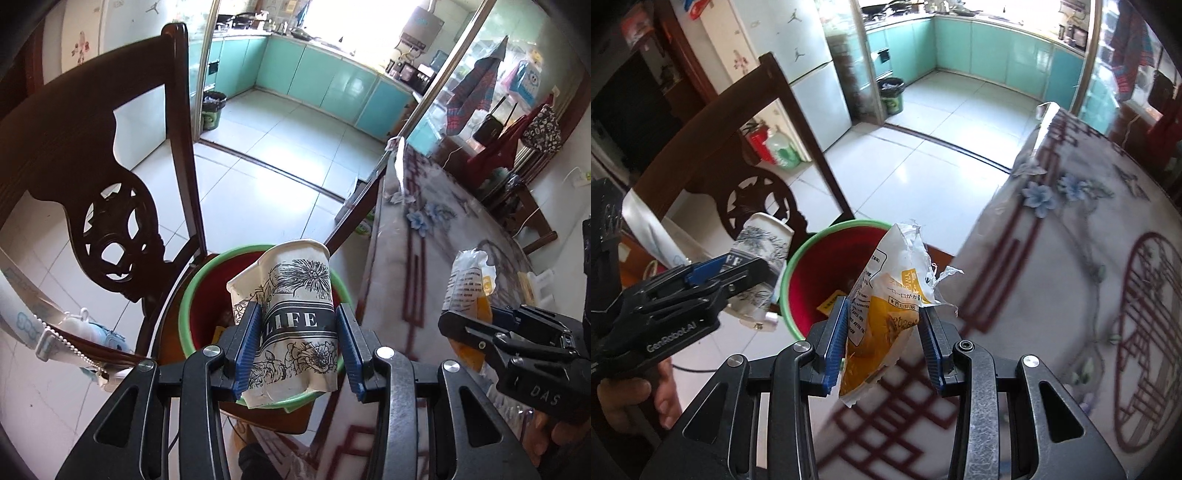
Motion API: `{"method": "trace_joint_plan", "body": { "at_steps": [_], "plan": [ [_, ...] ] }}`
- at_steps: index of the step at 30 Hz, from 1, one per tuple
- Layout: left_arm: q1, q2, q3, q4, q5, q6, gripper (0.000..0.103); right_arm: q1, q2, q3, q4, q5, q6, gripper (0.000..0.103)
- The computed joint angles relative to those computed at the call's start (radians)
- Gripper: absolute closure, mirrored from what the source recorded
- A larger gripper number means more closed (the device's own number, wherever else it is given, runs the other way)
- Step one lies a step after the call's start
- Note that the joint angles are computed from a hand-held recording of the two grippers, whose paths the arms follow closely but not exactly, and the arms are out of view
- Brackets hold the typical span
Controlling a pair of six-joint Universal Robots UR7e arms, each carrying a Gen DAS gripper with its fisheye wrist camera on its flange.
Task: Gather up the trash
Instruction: 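Carry the snack bag and paper cup over the red bucket and open both grippers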
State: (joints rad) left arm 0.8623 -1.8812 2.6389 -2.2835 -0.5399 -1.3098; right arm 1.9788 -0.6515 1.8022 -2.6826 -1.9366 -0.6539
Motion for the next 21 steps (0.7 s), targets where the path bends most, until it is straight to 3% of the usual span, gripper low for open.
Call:
{"method": "trace_joint_plan", "body": {
  "at_steps": [21],
  "plan": [
    [0.263, 0.209, -0.070, -0.365, -0.134, 0.338, 0.064, 0.014, 0.070, -0.046, 0.031, -0.028, 0.005, 0.066]
  ]
}}
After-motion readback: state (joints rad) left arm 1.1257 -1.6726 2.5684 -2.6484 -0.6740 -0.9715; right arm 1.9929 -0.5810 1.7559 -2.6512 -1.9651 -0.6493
